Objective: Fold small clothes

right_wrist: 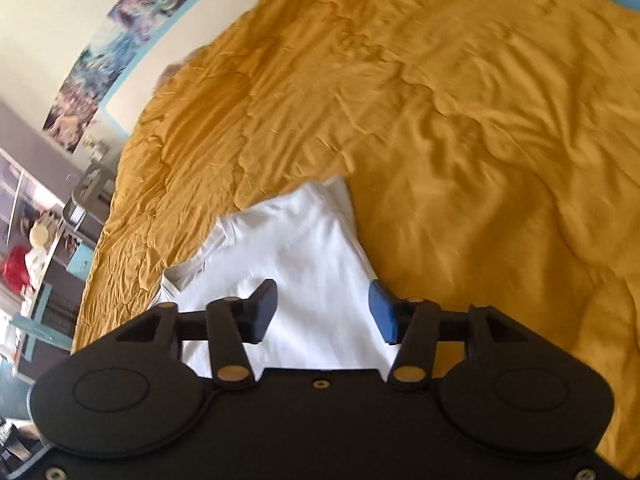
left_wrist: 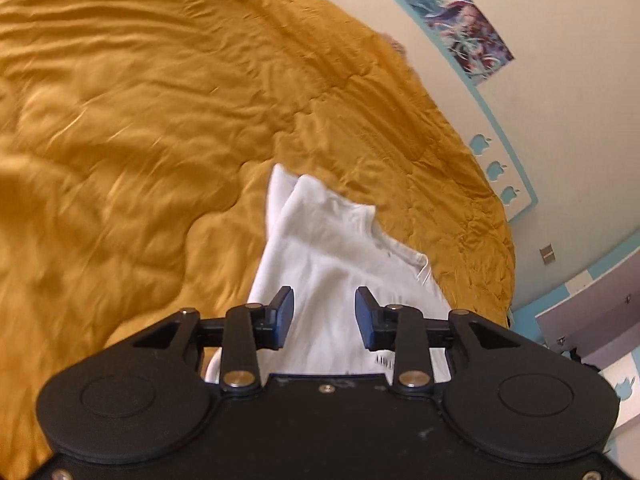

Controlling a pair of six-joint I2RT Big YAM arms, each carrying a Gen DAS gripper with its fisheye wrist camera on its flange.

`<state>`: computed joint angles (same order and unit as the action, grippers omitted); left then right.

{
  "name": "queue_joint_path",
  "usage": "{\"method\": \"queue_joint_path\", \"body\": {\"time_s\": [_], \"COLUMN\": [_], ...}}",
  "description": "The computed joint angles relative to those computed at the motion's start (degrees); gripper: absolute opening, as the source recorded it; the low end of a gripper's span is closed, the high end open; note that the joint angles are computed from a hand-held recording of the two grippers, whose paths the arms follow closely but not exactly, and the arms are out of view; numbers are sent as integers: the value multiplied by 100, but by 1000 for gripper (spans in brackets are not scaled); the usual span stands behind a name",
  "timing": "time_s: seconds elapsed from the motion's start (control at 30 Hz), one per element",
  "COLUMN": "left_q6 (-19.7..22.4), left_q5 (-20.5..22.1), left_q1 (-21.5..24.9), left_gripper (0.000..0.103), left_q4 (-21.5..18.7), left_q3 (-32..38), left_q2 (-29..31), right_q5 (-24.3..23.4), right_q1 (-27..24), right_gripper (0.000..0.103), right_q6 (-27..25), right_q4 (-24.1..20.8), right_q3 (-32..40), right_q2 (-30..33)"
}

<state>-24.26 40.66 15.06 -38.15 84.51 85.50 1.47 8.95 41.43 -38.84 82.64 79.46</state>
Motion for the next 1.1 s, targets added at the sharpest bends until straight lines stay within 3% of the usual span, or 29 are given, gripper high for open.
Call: {"method": "queue_joint_path", "body": {"time_s": [0.1, 0.17, 0.23, 0.33, 0.47, 0.53, 0.57, 0.63, 0.67, 0.73, 0.83, 0.87, 1.03, 1.1], "left_q6": [542, 1102, 1401, 1336, 1426, 1377, 1379, 1507, 1554, 1464, 1069, 973, 1438, 1552], "left_q5": [-268, -391, -563, -675, -1128, -970, -819, -740, -746, -861, -942, -963, -1529, -1563], "left_q1": [-251, -388, -506, -589, -701, -700, -693, -726, -747, -782, -780, -774, -847, -859], "left_gripper": [40, 42, 43, 43, 44, 42, 37, 30, 4, 5, 5, 5, 7, 12], "left_q4": [355, 263, 200, -51, -403, -463, -442, -463, -516, -213, 821, 955, -162, -613], "left_q3": [686, 1300, 1822, 2381, 2915, 3088, 3124, 3167, 3213, 3003, 2366, 2301, 3051, 3361], "left_q2": [713, 1284, 1773, 2259, 2676, 2842, 2890, 2931, 2958, 2822, 2434, 2391, 2937, 3172], "right_q5": [-58, -382, -531, -687, -782, -834, -877, -643, -507, -459, -223, -164, 404, 514], "right_q1": [-195, -383, -483, -520, -502, -485, -474, -407, -381, -366, -313, -301, -257, -300], "right_gripper": [59, 60, 60, 61, 61, 59, 55, 25, 21, 18, 17, 17, 10, 10], "right_q6": [-840, -999, -1029, -1154, -1383, -1420, -1469, -1623, -1706, -1655, -1588, -1600, -1732, -1618], "right_q4": [357, 279, 186, 242, -65, -256, -278, -294, -314, -84, 523, 593, 114, -164], "right_q3": [609, 1067, 1500, 1734, 2128, 2273, 2288, 2287, 2304, 2183, 1913, 1921, 2443, 2582], "right_q2": [742, 1221, 1644, 1936, 2329, 2465, 2491, 2512, 2529, 2451, 2234, 2228, 2685, 2827]}}
